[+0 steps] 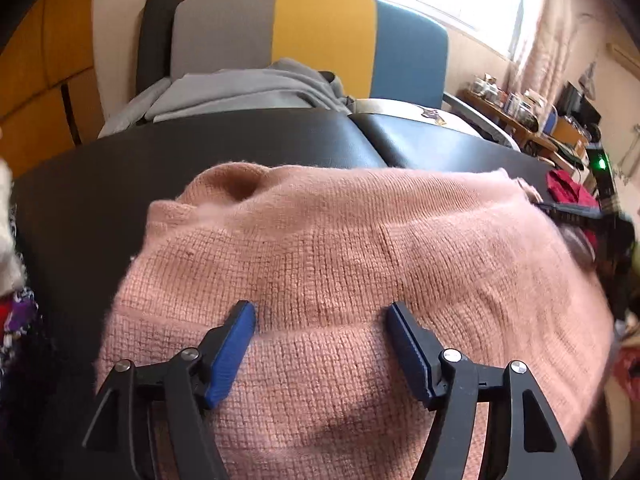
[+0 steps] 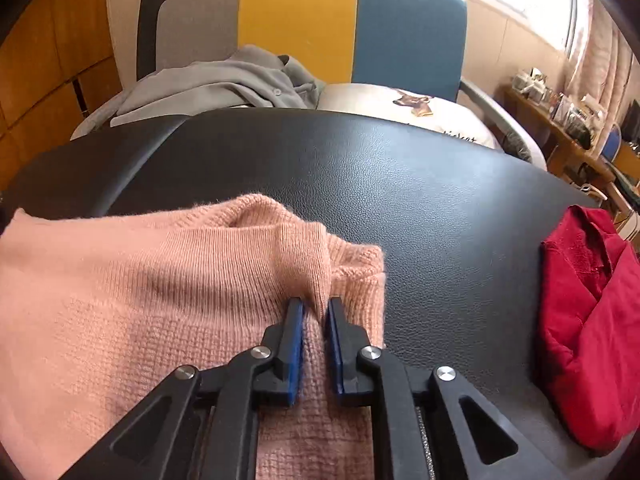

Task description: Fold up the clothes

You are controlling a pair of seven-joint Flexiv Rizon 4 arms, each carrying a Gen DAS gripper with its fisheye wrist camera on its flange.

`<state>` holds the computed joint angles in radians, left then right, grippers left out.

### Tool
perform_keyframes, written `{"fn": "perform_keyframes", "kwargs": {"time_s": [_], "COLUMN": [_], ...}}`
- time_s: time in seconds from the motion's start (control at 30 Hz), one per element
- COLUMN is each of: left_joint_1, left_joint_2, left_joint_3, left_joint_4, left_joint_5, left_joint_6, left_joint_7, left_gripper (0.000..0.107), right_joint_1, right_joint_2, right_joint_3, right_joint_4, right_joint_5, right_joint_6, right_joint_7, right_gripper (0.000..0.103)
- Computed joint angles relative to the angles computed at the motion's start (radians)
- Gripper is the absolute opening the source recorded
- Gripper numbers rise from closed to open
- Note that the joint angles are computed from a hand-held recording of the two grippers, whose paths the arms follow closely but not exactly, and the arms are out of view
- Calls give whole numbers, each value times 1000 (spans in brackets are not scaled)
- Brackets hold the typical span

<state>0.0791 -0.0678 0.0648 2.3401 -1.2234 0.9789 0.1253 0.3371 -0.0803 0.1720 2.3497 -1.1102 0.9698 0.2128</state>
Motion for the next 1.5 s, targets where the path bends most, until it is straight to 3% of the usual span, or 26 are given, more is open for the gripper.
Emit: {"fn": "perform_keyframes", "kwargs": {"time_s": [0.1, 0.17, 0.23, 0.4, 0.47, 0.57, 0.67, 0.77, 0.87, 0.93, 1.0, 1.13, 1.27, 1.37, 1.5], "left_joint_1": [11, 15, 15, -18, -30, -20, 5, 9, 3, 5, 3, 24, 51, 56, 107], "left_joint_2": [14, 36, 60, 90, 105, 121, 123, 122, 151, 190, 228, 251, 267, 286, 281], "left_joint_3": [9, 15, 22, 18, 22, 53, 76, 63, 59, 72, 88, 121, 136, 139, 180], "left_joint_4": [-17, -21, -20, 13, 50, 113, 153, 165, 174, 187, 209, 245, 283, 294, 240], "left_joint_5": [-1, -25, -45, 11, 55, 75, -2, -45, -1, 51, 57, 93, 105, 142, 259], "left_joint_6": [-35, -64, -92, -100, -79, -62, -69, -46, -29, -43, -51, -66, -83, -84, -207], "left_joint_7": [-43, -29, -4, 54, 90, 163, 278, 310, 252, 214, 216, 168, 138, 109, -10], "left_gripper": [54, 54, 57, 58, 58, 58, 60, 61, 58, 52, 56, 62, 62, 63, 60], "right_joint_1": [0, 8, 28, 37, 64, 127, 189, 195, 206, 213, 216, 243, 266, 245, 272], "right_joint_2": [9, 38, 87, 51, -4, -63, -24, 15, 12, 10, 33, 188, 269, 286, 228], "right_joint_3": [3, 20, 46, 45, 56, 87, 59, 75, 99, 113, 123, 195, 249, 264, 263], "right_joint_4": [5, 2, 0, -68, -99, -89, 2, 63, 67, 54, 57, 124, 211, 258, 198], "right_joint_5": [9, 59, 22, -108, -45, 45, -169, -362, -386, -288, -202, -18, 197, 110, 170], "right_joint_6": [-1, -31, -103, 118, 172, 155, 130, 113, 66, 72, 84, -108, -169, -130, -215], "right_joint_7": [0, -17, 1, -97, -189, -199, 87, 409, 508, 429, 376, 373, 409, 498, 392], "right_gripper": [18, 20, 20, 25, 26, 26, 30, 30, 30, 30, 29, 30, 27, 24, 25]}}
